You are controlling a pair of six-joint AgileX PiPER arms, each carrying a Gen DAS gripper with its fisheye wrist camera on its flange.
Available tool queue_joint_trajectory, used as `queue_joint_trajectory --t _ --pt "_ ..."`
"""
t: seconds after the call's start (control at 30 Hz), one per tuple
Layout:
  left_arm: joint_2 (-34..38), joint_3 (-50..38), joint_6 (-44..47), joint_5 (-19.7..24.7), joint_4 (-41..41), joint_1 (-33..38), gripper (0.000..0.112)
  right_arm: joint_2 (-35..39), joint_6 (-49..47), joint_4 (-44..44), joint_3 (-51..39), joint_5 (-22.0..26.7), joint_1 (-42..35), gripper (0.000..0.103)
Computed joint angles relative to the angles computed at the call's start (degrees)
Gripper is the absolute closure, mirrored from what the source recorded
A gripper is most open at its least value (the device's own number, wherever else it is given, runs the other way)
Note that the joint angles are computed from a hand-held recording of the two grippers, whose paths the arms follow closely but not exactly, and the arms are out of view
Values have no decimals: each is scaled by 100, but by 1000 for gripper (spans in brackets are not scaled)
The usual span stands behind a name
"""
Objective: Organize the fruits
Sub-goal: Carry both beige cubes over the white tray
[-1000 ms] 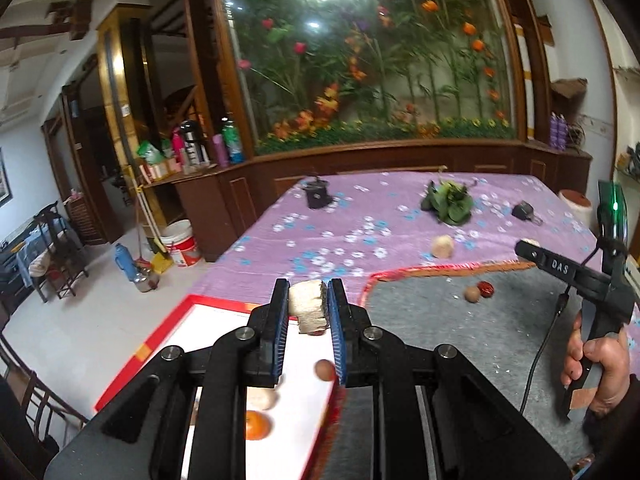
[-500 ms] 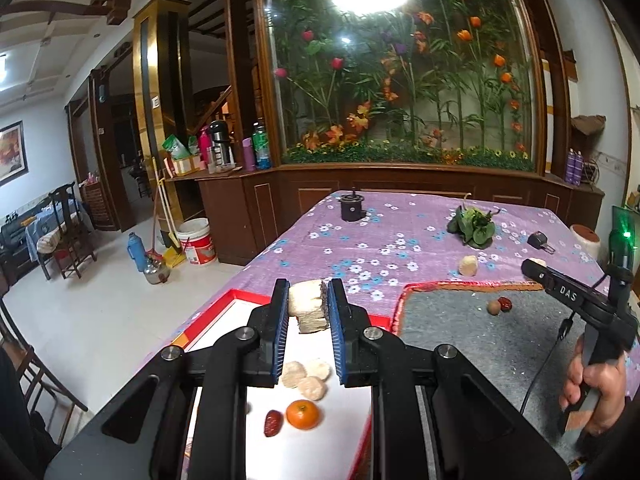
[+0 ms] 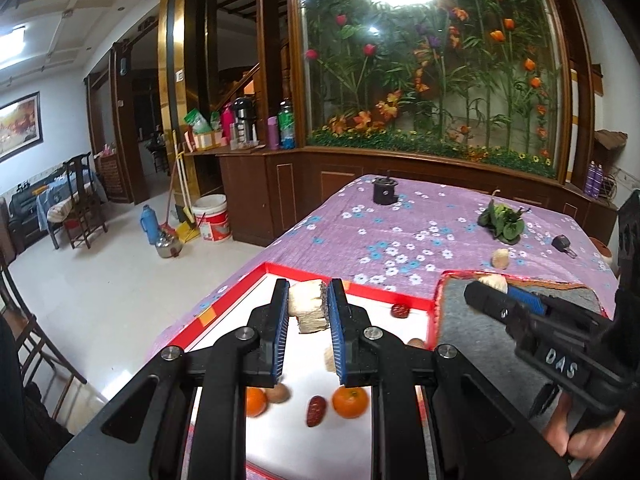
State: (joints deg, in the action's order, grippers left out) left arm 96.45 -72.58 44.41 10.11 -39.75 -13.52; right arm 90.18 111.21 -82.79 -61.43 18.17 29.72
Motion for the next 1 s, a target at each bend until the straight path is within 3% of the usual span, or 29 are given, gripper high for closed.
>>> queue_joint_trajectory --t 0.4,0.77,1.0 --pt "513 -256 208 228 -275 372 96 690 -920 815 -677 27 400 75" --pt "950 -450 -463 347 453 432 96 1222 -1306 1422 -882 -271 350 75" --pt "1147 -596 -835 409 848 416 96 1353 -1110 1323 -901 -395 253 75"
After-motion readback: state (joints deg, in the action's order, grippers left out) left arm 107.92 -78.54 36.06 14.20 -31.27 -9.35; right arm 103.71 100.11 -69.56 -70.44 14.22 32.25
